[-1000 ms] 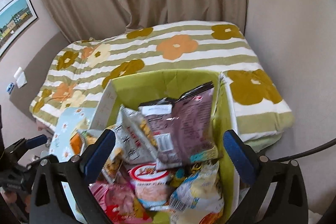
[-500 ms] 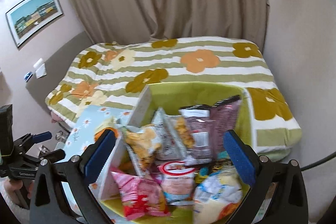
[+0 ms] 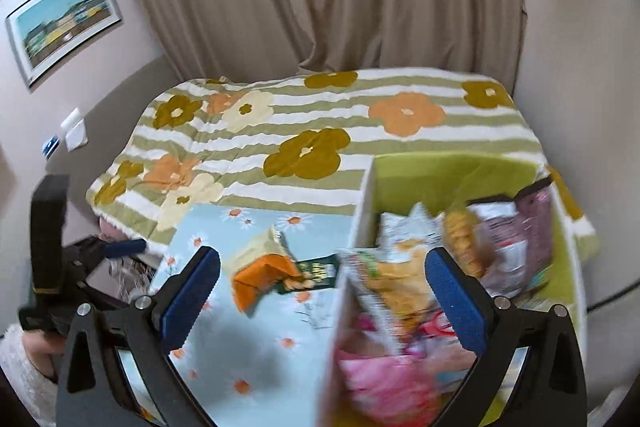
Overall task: Organize snacks
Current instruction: 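Move both tools back to the last two snacks on the tablecloth, then grasp the cream-and-orange bag with the left tool while the right tool grasps the green cracker pack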
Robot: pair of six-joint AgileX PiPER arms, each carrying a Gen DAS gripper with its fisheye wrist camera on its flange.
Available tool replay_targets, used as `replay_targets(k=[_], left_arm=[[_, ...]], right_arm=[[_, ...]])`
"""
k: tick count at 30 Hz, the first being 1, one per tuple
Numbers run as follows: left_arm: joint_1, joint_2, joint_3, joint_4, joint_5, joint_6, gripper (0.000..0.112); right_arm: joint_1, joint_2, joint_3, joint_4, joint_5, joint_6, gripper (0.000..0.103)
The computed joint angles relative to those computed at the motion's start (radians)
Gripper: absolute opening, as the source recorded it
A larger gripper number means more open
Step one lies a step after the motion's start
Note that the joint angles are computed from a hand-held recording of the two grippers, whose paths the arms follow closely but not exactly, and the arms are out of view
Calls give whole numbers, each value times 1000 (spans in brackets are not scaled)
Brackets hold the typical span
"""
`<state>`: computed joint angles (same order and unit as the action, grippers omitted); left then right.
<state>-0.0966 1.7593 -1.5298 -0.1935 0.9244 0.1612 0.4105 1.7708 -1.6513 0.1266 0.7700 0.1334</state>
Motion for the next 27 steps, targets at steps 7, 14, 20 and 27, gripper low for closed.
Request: replay_targets(k=[7,14,20,27], left_arm=[[121,169,-106,-182,95,357,103],[142,326,-211,-249,155,567,103],[134,450,-310,-276,164,623,103],[120,571,-445,-274,183,616,98]], right_arm=[[189,84,-47,-367,-9,496,102],[320,145,-56,-668,52,889,102],[382,200,-30,-775,82,1116,102],[428,258,-35,-862,126,1275,102]])
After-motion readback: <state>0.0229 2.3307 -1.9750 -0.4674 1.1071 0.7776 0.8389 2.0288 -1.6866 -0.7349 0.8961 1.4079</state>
